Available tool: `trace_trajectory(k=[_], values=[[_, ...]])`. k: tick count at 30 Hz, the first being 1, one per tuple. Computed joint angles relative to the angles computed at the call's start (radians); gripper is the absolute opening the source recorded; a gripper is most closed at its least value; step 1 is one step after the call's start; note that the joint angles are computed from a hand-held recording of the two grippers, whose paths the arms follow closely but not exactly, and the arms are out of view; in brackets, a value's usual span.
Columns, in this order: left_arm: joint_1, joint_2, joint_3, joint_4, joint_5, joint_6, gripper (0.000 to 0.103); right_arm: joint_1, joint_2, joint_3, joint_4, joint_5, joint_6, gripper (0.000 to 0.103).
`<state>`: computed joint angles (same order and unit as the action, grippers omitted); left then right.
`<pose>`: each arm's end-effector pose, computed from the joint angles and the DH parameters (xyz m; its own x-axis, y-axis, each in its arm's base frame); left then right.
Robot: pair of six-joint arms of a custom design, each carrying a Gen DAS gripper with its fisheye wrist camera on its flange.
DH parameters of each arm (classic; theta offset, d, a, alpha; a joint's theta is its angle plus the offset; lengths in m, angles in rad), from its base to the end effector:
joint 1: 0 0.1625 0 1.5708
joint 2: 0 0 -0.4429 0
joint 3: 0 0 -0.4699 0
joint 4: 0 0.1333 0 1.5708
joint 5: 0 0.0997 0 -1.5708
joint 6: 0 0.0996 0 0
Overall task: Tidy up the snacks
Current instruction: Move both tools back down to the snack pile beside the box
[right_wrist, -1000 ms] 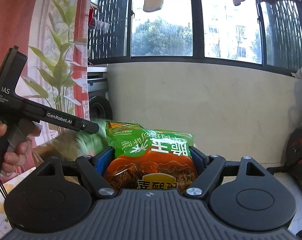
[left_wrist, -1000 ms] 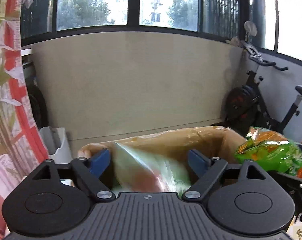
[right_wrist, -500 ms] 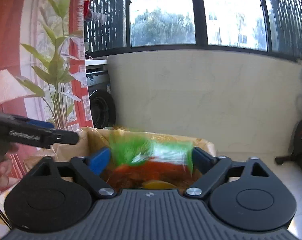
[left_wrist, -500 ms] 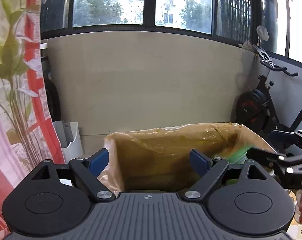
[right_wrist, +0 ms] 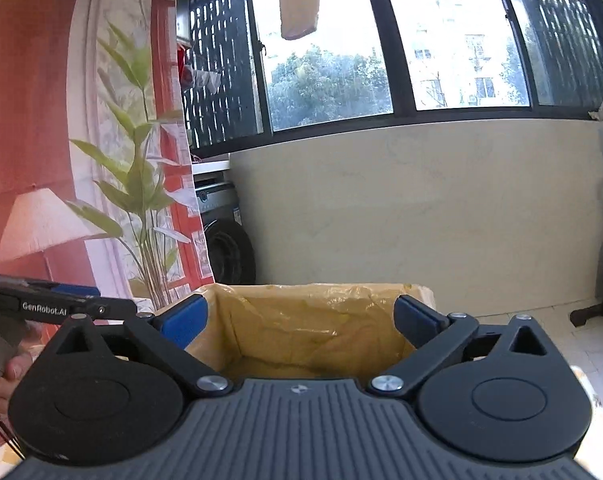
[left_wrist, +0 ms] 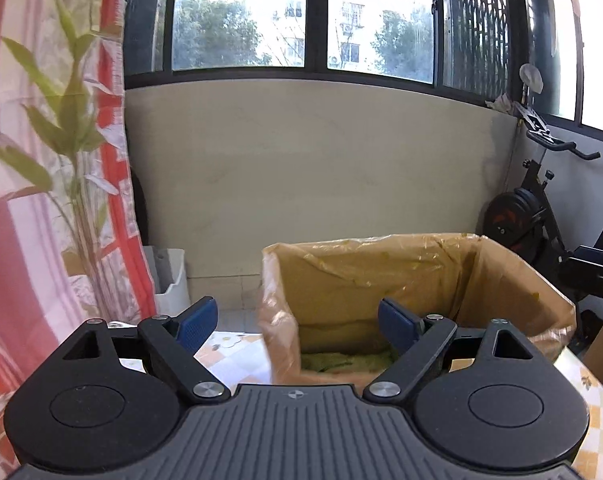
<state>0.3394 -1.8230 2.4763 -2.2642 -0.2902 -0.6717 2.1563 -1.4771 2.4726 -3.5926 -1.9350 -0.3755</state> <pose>-0.2665 -0.3367 0.2813 -0.6893 -0.0058 -0.7245 0.6557 0.4203 -0.6272 0.3182 -0.3029 0.2463 -0.7762 -0.4025 0.4854 -0.6137 0.3054 -0.7281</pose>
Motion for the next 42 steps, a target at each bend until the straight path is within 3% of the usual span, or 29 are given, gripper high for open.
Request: trace_trajectory(k=[3,9,11,14,18,22,29,39,42], values=[[-0.059,-0.092,0.024,0.238,0.014,-0.197,0.089,0.007,-0.037,0.048,-0.002,0.021,0.022,0.101],[-0.164,-0.206,0.034,0.745,-0.032,-0.625,0.088,0.053,-0.061,0.142,-0.009,-0.031,0.049,0.100],[-0.207,-0.231,0.042,0.880,-0.064,-0.758,0.088,0.074,-0.051,0.182,-0.059,-0.058,0.051,0.100],[-0.268,-0.276,0.076,0.983,-0.120,-0.884,0.088,0.099,-0.015,0.236,-0.135,-0.100,0.073,0.093],[-0.330,-0.315,0.126,1.046,-0.202,-0.978,0.088,0.119,0.028,0.301,-0.135,-0.166,0.126,0.076],[-0.369,-0.345,0.180,1.035,-0.259,-0.983,0.088,0.140,0.092,0.339,-0.127,-0.215,0.139,0.069],[-0.411,-0.422,0.263,1.024,-0.334,-1.034,0.088,0.160,0.211,0.353,-0.145,-0.237,0.097,0.065],[-0.410,-0.474,0.317,0.969,-0.377,-0.978,0.086,0.125,0.274,0.344,-0.133,-0.256,0.108,0.053],[-0.412,-0.491,0.335,0.919,-0.410,-0.931,0.082,0.122,0.311,0.344,-0.182,-0.261,0.095,0.052]])
